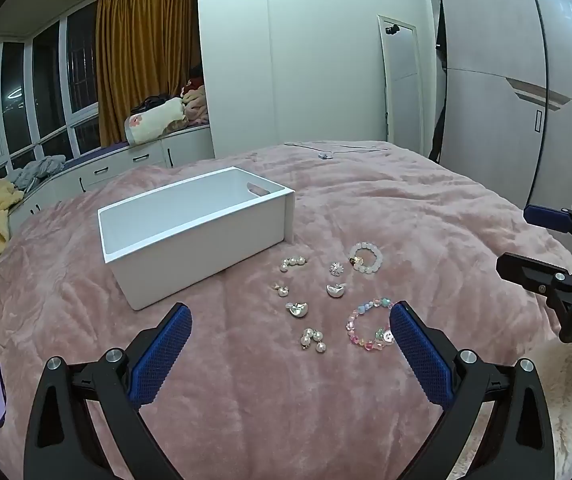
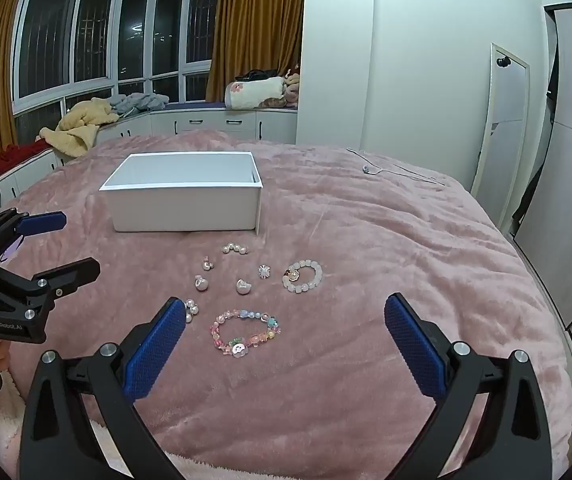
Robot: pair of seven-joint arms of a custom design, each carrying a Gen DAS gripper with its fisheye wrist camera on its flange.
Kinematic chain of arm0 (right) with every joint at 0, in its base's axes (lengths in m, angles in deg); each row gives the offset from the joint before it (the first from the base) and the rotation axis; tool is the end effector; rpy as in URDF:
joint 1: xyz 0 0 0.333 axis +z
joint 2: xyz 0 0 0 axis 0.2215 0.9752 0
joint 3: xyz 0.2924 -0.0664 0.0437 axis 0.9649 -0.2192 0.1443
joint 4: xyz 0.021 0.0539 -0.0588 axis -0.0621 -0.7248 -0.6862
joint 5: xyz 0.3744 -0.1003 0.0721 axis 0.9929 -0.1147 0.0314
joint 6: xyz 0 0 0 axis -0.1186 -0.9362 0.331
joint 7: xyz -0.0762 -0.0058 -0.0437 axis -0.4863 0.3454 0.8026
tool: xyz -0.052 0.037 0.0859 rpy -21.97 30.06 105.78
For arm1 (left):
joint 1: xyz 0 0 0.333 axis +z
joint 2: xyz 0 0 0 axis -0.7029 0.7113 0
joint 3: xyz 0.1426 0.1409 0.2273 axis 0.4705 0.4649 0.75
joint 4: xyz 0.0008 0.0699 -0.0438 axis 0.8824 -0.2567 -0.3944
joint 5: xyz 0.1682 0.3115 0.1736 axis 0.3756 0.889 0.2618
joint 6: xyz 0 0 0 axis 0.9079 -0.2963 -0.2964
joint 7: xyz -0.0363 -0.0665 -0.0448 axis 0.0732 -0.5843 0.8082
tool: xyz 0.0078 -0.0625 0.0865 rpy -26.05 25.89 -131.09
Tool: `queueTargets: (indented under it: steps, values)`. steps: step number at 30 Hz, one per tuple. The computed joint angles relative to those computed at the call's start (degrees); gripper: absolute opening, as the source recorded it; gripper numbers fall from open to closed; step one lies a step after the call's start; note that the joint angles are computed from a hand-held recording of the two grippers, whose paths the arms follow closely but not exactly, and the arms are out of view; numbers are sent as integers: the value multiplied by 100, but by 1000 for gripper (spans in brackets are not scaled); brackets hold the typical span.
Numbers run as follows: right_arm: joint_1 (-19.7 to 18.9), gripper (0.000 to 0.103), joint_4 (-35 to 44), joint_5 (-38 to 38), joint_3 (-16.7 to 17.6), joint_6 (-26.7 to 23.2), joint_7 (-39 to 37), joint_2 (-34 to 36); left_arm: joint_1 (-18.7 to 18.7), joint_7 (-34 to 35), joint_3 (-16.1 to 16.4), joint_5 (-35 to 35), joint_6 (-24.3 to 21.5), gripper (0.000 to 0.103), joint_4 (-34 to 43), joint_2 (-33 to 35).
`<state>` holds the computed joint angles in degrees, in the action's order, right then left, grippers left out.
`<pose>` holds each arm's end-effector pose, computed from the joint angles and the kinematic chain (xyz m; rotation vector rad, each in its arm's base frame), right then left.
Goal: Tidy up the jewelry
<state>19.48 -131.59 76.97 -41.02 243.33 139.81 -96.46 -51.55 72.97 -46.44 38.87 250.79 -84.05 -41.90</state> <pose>0.4962 0.0616 0.5027 -1.7657 1.4308 -0.8441 0.5450 -0.2105 0.5047 -1.3514 1.9154 -0.9511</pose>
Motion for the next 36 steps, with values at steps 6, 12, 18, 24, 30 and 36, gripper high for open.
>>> queueTargets:
  steps: [6, 12, 18, 24, 30, 36]
  values:
    - [66, 98, 17, 41, -65, -16, -44, 11, 5, -50, 4, 39, 38, 100, -11, -5]
    - [33, 98, 3, 25, -35, -3, -20, -5, -8, 98, -2, -159, 51, 100, -29, -2]
    - [-72, 98, 3, -42, 64, -10, 34, -5, -19, 244, -4, -319, 53, 100, -39, -5]
    - [-139, 98, 6, -116, 131, -2, 98, 27, -33, 239, -11, -314, 33, 100, -7, 17]
    - [-151, 98, 6, -155, 130, -20, 127, 19, -36, 209, -8, -284, 20, 100, 0, 18]
    - [-150, 98, 15, -187, 123, -36, 151, 20, -40, 250, -7, -328, 19, 100, -2, 19]
